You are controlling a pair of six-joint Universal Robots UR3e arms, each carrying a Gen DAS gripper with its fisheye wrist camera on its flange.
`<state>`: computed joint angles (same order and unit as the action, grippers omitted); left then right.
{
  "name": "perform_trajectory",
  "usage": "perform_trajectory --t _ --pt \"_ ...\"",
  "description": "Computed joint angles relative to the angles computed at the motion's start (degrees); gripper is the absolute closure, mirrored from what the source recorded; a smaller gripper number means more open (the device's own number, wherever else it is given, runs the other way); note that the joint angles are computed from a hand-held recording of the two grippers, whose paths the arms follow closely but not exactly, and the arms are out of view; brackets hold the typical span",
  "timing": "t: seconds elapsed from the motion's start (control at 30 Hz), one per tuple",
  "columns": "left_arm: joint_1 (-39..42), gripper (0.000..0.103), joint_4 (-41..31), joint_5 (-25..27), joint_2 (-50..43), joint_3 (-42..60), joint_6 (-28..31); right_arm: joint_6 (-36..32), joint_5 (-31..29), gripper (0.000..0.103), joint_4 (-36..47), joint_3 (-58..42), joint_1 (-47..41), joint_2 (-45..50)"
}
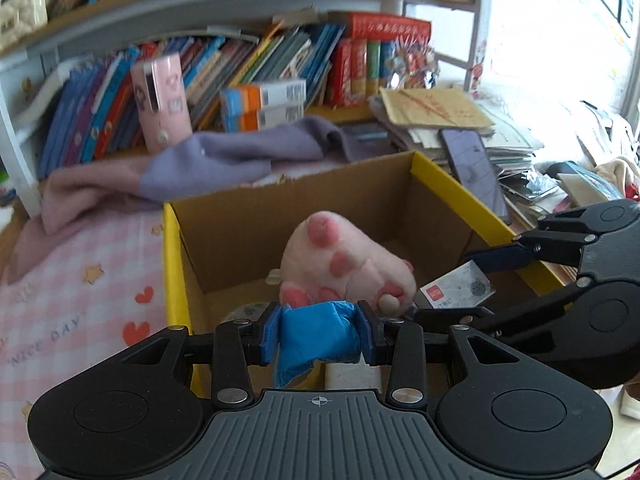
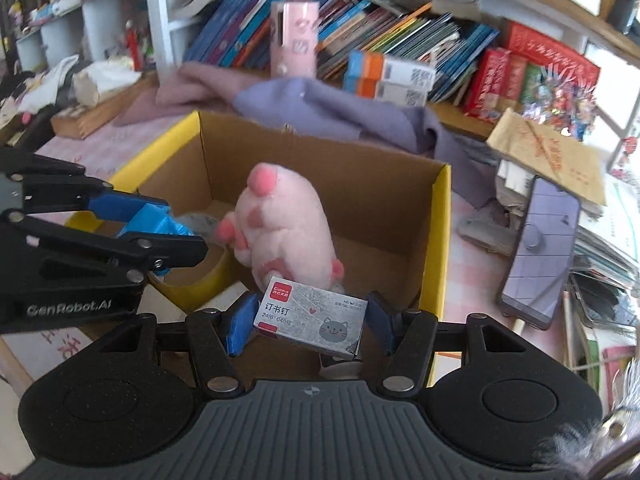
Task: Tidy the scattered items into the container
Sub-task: 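Lower both items into the yellow box and open both grippers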
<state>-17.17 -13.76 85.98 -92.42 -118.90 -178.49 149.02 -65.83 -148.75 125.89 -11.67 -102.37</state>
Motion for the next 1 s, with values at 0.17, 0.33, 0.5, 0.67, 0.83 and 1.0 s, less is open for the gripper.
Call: perform_trajectory --t 0.17,0.33,0.5,0.67,0.83,1.0 --pt "1.7 0.065 -1.6 -4.6 -3.8 3.1 -0.4 -6.3 1.7 0.046 3.8 -3.0 0.2 2.6" --pt "-0.1 0.063 -1.9 -3.0 -6.7 5.5 0.2 -9.2 -0.4 0.045 1.8 -3.4 1.8 4.3" --pt "-0.3 0.034 -1.5 -1.3 -5.7 5.2 -2.3 -9.7 3.0 0.033 4.5 -3.1 -0.3 2.9" --pt "-1.0 0.031 -0.7 0.8 -0.8 2.5 -2.6 -6.9 4.4 0.032 3.3 -0.4 -1.6 -1.5" --pt "-1.2 0.018 2.0 2.1 8.8 -4.2 -2.7 -1.6 4.3 0.029 0.3 4.5 -2.5 -9.0" --pt "-0.5 0.009 1.7 5.0 21.1 -12.2 -4.5 8.3 -0.6 0.028 -5.6 10.9 0.1 -18.2"
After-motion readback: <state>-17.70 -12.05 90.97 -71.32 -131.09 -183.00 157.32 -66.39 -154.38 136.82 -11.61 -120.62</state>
